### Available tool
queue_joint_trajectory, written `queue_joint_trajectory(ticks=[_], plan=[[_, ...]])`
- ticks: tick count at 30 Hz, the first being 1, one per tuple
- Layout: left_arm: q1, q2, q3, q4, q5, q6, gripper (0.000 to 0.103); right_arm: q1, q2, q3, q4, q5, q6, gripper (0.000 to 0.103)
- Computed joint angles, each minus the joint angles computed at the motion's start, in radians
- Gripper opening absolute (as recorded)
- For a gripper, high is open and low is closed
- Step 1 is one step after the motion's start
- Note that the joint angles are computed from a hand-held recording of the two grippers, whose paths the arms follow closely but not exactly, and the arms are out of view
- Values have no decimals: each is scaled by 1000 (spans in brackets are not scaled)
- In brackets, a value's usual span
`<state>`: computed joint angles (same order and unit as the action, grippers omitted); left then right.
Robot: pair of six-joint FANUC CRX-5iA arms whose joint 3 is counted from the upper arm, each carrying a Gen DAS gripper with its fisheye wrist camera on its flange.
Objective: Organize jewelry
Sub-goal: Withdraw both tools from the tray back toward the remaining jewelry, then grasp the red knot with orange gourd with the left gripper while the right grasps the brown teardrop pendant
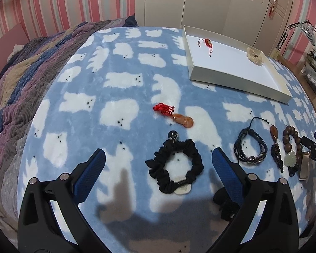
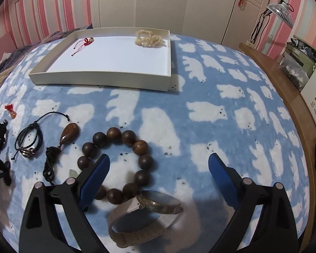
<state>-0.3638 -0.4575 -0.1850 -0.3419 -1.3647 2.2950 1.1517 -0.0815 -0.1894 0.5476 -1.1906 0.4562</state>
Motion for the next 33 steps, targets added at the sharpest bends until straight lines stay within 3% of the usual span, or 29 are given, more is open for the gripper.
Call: queue_joint_trajectory(ticks=[6,18,24,30,32,33], plan=[[36,9,-1,30,18,-33,100,-4,14,25,-10,4,19,94],[24,57,58,26,-4,-101,100,26,69,134,-58,-19,76,94],[88,52,40,99,21,-127,100,57,108,200,-102,-54,119,94],[126,65,59,101,-13,-153,99,63,155,281,-164,-109,166,93],[161,62,51,142,-10,-181,98,61,175,312,-186,-126,187,89],[175,64,49,161,-14,-198,95,55,189,335,-205,-140,202,82]])
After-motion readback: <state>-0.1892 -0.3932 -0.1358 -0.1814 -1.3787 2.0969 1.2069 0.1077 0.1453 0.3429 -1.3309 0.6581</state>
